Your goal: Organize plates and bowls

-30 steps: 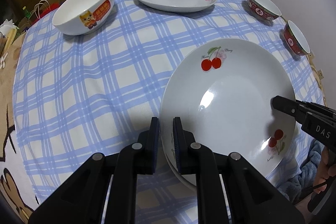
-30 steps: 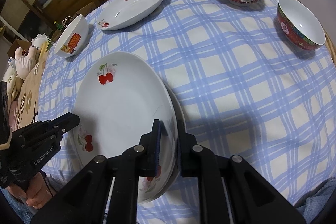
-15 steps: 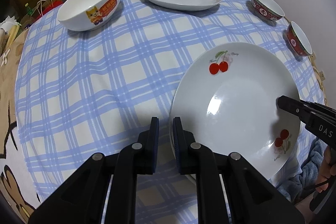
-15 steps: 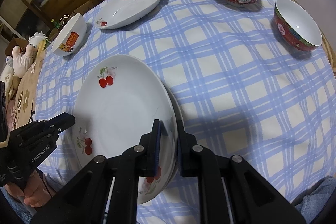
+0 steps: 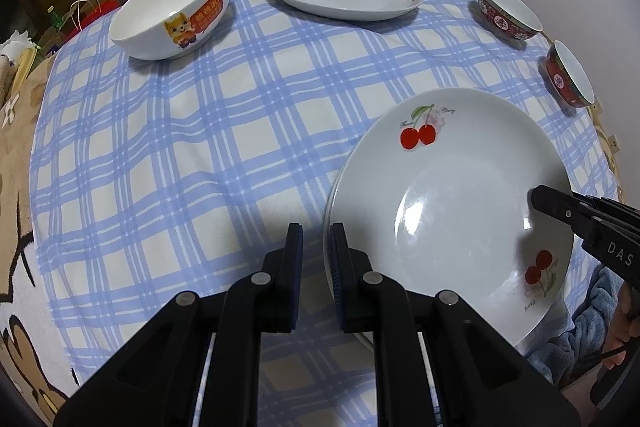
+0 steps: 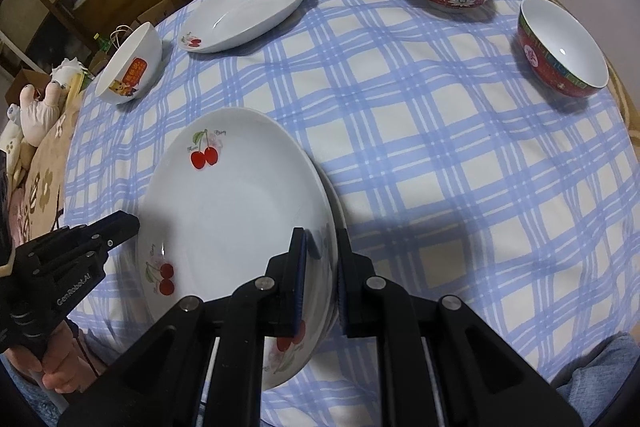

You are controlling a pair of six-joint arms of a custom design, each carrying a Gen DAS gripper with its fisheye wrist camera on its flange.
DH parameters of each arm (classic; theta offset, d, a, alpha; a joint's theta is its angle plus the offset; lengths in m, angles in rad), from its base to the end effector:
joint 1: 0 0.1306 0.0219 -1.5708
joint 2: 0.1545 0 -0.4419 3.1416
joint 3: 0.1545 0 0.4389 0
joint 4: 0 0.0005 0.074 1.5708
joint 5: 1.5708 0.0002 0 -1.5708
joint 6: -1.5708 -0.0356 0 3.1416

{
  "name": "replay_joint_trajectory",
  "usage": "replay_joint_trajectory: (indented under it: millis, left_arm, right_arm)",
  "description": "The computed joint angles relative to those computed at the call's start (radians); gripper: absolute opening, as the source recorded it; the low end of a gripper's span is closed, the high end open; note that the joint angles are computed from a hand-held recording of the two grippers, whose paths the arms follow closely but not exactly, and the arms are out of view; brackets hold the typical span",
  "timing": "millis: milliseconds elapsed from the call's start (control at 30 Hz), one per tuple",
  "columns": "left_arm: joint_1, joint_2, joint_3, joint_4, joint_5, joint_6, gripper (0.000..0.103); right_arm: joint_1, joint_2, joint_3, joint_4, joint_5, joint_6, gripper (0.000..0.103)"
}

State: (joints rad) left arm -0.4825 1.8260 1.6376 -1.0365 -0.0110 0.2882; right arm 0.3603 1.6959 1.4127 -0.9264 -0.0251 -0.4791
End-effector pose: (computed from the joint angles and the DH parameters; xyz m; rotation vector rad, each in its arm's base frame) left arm 0.5899 -0.3091 0.3506 0.2701 2.7990 -0.1703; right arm 0.5649 0.2132 0.3301 0.1605 2.8073 0.2414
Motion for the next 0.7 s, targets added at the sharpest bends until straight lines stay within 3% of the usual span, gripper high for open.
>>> replay_joint_trajectory:
  millis: [167, 300, 400, 633, 700]
  left_arm:
    - [-0.007, -0.010, -0.007, 0.015, -0.023, -0.011, 0.014]
    - [-0.008, -0.011, -0.005, 0.020, -0.041, -0.019, 0.016]
    - [-0.005, -0.012, -0.002, 0.022, -0.043, -0.020, 0.016]
    - [0.004, -0.014, 0.008, 0.015, -0.034, -0.022, 0.021]
    - [0.006, -0.014, 0.013, 0.014, -0.031, -0.021, 0.028]
  right_arm:
    - [0.000, -0.001, 0.001, -0.001, 0.000, -0.002, 0.014]
    - [0.007, -0.003, 0.007, -0.013, 0.060, 0.015, 0.014]
    - [-0.005, -0.017, -0.005, 0.020, 0.010, 0.000, 0.014]
    - [-0.004, -0.017, 0.000, 0.021, 0.012, 0.006, 0.014]
    - [-0.003, -0.017, 0.001, 0.024, 0.020, 0.003, 0.014]
